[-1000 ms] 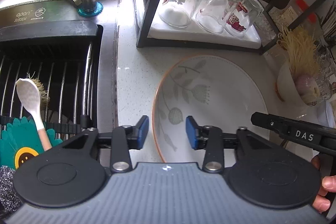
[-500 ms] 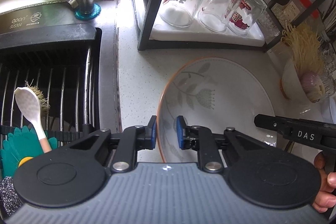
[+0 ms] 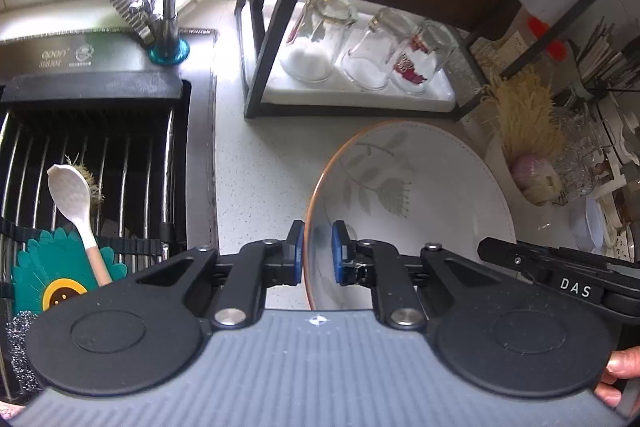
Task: Organize plates and bowls
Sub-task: 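Lift the second bowl with both grippers and carry it over the stack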
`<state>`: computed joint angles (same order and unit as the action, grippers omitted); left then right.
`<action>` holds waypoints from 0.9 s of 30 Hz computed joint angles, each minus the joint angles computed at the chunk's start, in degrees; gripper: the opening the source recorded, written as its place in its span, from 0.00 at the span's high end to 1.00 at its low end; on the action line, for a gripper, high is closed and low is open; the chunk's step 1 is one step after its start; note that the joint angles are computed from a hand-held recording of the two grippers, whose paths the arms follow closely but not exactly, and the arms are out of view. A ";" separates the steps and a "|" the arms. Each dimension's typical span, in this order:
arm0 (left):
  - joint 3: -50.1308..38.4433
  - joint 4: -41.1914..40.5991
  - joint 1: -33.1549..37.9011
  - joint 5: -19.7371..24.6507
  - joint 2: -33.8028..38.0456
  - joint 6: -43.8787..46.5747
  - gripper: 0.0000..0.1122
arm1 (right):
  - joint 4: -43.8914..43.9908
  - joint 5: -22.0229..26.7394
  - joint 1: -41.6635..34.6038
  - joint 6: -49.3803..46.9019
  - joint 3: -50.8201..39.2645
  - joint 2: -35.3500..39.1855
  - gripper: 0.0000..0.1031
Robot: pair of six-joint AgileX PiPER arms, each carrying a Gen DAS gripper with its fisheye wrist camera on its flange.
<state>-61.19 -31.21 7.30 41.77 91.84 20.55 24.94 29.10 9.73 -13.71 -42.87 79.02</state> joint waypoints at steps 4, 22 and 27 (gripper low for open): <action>-0.33 -2.93 0.50 3.85 -1.86 1.06 0.86 | -0.91 2.09 -2.05 -0.33 2.50 -6.56 0.78; -2.02 0.42 -16.60 6.52 -3.90 -5.43 0.86 | 8.44 18.01 -33.49 -19.19 11.35 -26.92 0.78; -3.71 2.04 -20.88 6.46 -1.10 -6.87 0.86 | 9.94 20.82 -41.55 -25.48 12.00 -26.82 0.78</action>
<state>-64.90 -29.17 -13.59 48.23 90.74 13.68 34.89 49.91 -31.81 -39.19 -30.87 52.20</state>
